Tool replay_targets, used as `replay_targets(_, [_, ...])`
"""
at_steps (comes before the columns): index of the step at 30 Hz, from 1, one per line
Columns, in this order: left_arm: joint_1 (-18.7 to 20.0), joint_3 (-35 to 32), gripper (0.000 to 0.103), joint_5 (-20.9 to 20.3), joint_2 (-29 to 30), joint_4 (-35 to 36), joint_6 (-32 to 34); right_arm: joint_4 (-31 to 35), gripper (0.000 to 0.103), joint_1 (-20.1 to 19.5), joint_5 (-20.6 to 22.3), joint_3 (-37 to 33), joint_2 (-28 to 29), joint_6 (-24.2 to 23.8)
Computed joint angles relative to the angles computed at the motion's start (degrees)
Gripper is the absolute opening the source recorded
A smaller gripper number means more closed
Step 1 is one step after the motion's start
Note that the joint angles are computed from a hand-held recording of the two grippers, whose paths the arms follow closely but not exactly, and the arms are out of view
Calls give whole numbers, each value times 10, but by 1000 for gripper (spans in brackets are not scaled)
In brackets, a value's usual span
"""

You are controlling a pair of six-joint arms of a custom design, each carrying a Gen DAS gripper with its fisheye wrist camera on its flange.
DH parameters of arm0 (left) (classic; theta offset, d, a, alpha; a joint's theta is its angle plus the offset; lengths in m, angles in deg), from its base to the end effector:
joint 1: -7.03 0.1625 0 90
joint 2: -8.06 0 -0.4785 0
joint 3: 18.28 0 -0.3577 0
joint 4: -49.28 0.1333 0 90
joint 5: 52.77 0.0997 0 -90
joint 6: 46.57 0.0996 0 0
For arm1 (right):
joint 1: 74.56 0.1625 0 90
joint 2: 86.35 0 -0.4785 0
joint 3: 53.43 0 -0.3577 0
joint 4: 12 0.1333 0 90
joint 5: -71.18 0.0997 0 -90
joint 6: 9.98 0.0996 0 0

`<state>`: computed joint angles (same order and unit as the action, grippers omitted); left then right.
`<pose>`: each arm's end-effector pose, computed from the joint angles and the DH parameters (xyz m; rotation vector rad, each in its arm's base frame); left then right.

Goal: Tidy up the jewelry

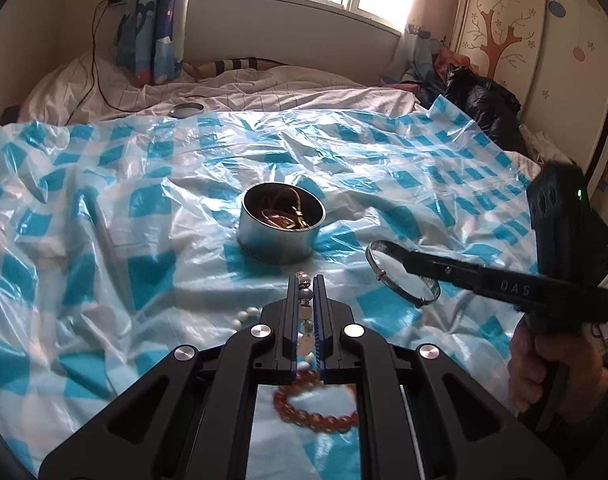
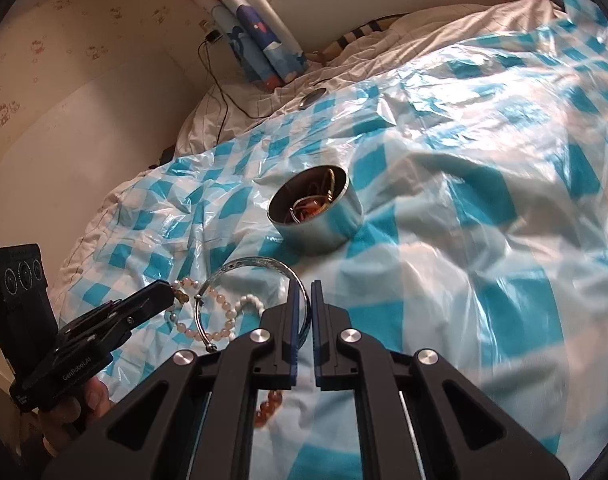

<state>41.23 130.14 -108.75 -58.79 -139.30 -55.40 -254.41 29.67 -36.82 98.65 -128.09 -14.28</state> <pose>-0.1915 -0.3587 0.1989 0.9587 2.5150 -0.7795 0.1904 -0.3336 0.1422 0.2726 -2.6932 1.0722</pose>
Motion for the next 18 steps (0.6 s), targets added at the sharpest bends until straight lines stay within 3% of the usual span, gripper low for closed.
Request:
replay_targets(4, [15, -27, 6, 18, 11, 9, 40, 71, 6, -1, -6, -40, -31, -28])
replay_targets(10, [34, -48, 6, 38, 42, -20, 81, 43, 6, -51, 41, -32, -19, -4])
replay_targets(18, [27, -58, 6, 67, 80, -64, 104, 44, 6, -59, 48, -35, -19, -12])
